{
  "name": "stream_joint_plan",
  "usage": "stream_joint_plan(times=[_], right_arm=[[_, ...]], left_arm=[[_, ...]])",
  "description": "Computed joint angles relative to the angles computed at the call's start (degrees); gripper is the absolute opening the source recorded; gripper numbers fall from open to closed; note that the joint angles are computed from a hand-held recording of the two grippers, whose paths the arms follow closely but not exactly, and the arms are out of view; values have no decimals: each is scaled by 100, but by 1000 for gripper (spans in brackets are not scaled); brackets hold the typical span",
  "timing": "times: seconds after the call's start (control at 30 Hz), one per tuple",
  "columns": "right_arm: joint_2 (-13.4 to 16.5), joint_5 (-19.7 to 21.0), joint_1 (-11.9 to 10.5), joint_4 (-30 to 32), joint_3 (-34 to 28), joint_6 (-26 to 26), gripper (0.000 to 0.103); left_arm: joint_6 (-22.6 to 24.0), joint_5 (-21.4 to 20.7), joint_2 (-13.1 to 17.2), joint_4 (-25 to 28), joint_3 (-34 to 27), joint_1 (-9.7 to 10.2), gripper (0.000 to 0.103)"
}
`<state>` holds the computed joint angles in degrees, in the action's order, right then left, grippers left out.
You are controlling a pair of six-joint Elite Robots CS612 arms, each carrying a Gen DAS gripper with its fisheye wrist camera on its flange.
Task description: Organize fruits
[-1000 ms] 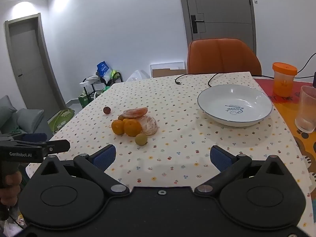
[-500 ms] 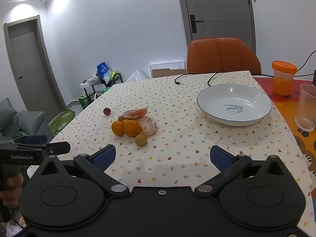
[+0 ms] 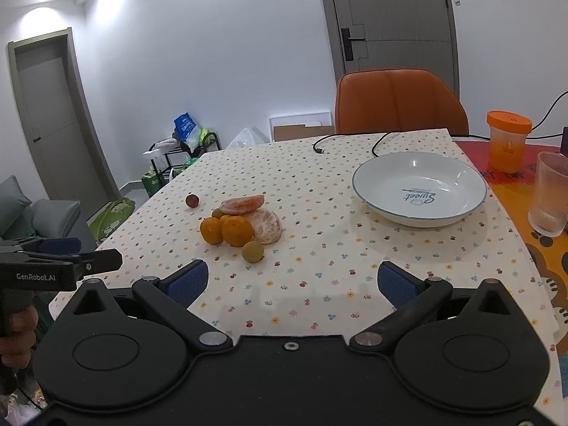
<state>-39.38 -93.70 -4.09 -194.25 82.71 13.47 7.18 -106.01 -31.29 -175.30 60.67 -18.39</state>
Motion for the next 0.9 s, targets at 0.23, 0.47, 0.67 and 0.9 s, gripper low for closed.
stream_joint_plan(times=[0.23,0.47,0.67,0.9], right_arm=[[-14,-15,4,41,8,7,103],[-21,-5,3,-9,27,-12,103],[-3,60,1,-26,8,-111,103],[62,-111,-4,-167,-45,-102,103]], left_arm=[[36,8,-17,-17,52,-11,103],[25,3,-19,-42,67,-14,103],[49,-66,16,-163,44,-12,103],[-35,-121,94,-150,-49,-5,103]])
